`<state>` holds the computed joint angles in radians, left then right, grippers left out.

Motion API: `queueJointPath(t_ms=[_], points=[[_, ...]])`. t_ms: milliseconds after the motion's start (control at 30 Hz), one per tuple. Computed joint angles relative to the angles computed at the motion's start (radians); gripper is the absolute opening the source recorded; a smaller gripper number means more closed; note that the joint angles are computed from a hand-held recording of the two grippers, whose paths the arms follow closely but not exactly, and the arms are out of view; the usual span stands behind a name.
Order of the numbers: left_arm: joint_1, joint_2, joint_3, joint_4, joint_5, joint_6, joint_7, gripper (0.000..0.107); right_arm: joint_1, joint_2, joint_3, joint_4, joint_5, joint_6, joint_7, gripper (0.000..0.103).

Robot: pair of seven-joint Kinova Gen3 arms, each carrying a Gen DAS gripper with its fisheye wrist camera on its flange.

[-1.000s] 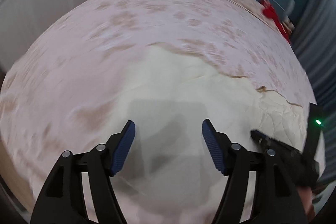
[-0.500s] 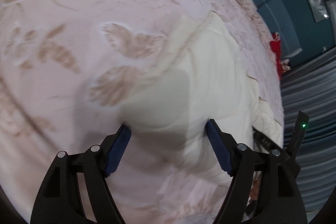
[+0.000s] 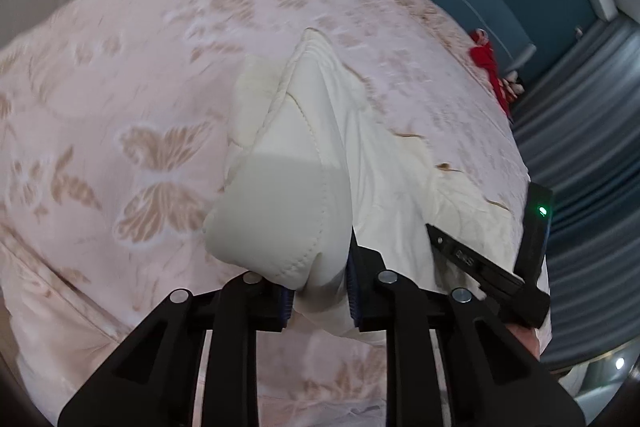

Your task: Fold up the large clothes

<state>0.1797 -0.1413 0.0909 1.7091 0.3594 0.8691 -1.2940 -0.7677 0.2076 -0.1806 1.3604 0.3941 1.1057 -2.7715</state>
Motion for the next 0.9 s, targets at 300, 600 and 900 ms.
queueJointPath(t_ms=[300, 600, 900], points=[[0.041, -0.015, 0.068, -0.095, -0.112, 0.039, 0.049, 0.019, -0.017, -0.156, -0.107, 0.193, 0.010, -0.032, -0.112, 0.009], [0.148, 0.010, 0.179, -0.214, -0.234, 0.067, 0.067, 0.017, 0.028, -0.135, -0.102, 0.278, -0.032, -0.176, -0.118, 0.006], [0.303, 0.145, 0.248, -0.369, -0.386, 0.103, 0.111, 0.017, 0.112, -0.348, -0.193, 0.455, -0.038, -0.304, -0.241, 0.005]])
